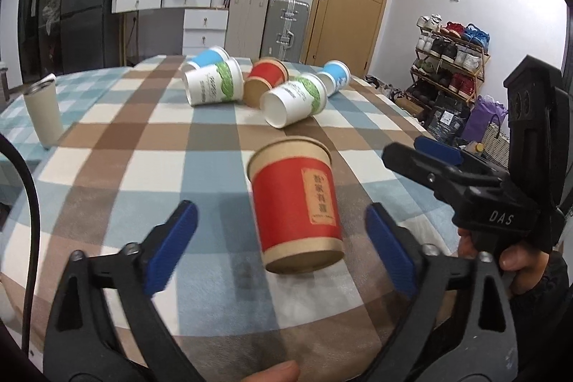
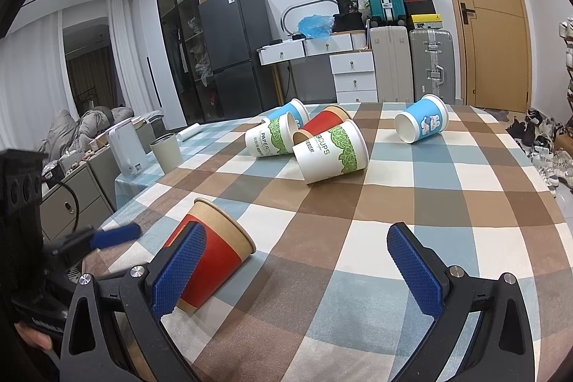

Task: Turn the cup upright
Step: 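Withdraw the left gripper and bring the right gripper to the red cup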

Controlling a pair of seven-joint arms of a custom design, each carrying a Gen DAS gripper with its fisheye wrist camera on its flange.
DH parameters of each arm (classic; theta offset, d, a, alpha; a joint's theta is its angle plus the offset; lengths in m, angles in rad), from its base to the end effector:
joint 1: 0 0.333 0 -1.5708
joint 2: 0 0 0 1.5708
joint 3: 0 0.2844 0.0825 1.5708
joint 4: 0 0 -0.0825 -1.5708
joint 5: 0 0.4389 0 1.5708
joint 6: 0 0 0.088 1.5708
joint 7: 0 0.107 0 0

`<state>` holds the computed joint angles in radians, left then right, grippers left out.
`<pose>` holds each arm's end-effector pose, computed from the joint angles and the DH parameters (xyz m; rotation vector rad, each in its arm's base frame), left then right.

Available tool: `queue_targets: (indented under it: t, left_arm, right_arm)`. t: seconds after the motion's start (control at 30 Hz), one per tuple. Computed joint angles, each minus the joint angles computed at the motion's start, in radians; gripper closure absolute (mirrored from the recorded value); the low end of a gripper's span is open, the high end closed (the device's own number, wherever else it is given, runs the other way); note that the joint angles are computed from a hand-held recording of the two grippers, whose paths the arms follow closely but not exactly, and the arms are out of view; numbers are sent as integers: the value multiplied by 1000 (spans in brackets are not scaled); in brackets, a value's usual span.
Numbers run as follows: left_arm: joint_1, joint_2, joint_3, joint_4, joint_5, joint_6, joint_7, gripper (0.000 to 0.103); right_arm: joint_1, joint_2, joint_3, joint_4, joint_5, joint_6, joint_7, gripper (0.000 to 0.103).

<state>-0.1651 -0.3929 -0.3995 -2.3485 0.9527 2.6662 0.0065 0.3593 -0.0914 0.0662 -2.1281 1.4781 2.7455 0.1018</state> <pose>0.4414 -0.3172 0.4834 -1.8233 1.4272 -0.9700 0.5678 0.2142 0.4441 -1.8425 0.9002 -0.3130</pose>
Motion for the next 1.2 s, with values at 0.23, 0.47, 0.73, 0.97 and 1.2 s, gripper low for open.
queue_targets:
  t: [0.23,0.47,0.73,0.97,1.2]
  left_arm:
    - [36,-86,-3,-45,56,-5,-24,1]
    - [88,-132,-4,-83,92,3,-19,1]
    - [152,-129,-26,-102,192,53,-100,1]
    - [144,-111,-21,-100,237,57,-133,1]
    - [133,-108,-7,-105,261,69,-171,1]
  right_arm:
    - [3,-5,3,-6,-63,-6,54,0]
    - [17,-24,3,-23,-95,-23,77,0]
    - [27,-26,-3,-25,-54,-36,21,0]
    - [22,-31,-5,-30,-33,-52,8,0]
    - [22,-30,-2,-29,-55,-46,28,0]
